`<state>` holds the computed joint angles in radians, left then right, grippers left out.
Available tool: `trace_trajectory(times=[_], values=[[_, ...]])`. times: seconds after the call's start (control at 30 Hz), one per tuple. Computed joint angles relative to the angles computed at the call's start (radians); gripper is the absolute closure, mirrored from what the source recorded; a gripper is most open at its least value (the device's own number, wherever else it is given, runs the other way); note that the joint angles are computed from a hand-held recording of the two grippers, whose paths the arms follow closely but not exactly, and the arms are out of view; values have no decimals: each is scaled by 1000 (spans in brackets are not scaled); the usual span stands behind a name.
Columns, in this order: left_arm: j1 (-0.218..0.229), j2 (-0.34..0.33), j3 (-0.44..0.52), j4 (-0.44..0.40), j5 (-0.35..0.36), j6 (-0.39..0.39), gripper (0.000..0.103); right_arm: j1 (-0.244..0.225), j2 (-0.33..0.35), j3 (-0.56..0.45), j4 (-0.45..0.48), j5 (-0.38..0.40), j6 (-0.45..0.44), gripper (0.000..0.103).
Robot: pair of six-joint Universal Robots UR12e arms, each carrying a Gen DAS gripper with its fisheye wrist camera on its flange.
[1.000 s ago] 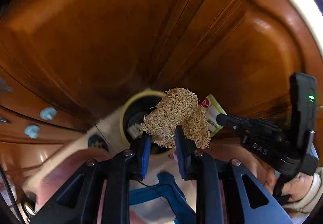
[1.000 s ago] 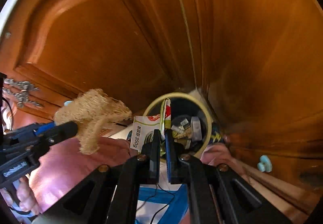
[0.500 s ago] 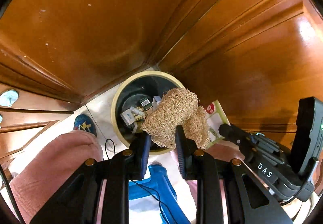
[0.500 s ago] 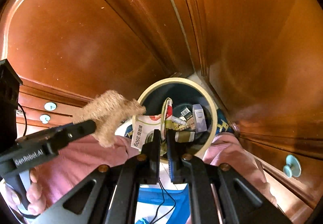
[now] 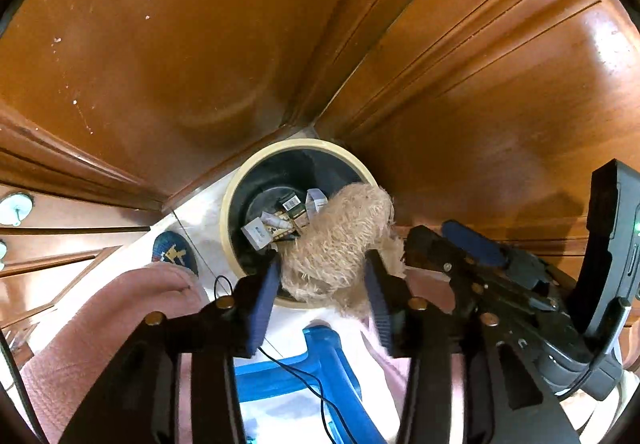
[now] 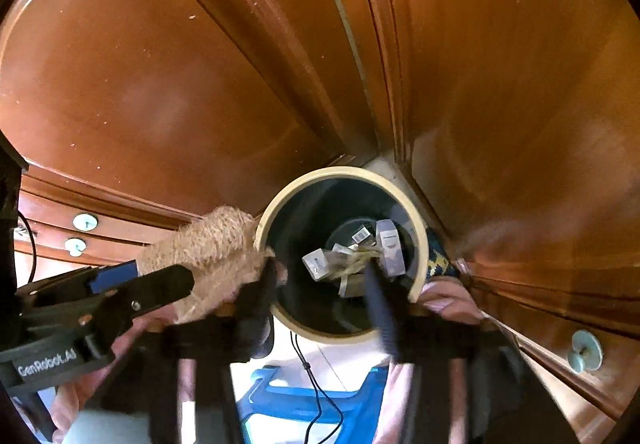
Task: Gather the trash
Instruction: 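Open both tools to drop the loofah and snack bag into the bin, then raise both tools back up to the countertop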
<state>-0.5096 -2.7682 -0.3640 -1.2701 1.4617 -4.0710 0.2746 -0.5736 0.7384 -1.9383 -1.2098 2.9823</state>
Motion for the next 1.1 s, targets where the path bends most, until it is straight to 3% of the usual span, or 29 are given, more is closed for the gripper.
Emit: trace_trajectory(times=[0.1,0.23,0.47,0.67,0.97,1.1], values=[[0,-4,4,-1,-3,3,36,1,3,-6,5,-6,1,48],[-1,-4,7,-8,7,1,28,2,4,-8,8,-15,5,48],[-3,13,-18,16,28,-31,24,3,-4,6,-8,-21,4,48],[-8,23,-29,28,64,-26,2,5,-19,28,-36,-20,-1,48],[-30,65,-52,57,176,43,1,0,-57,41,-31,6,-17,48],[-41,125,-136,115,223,58,1,-1,-83,51,-46,16,-26,42]])
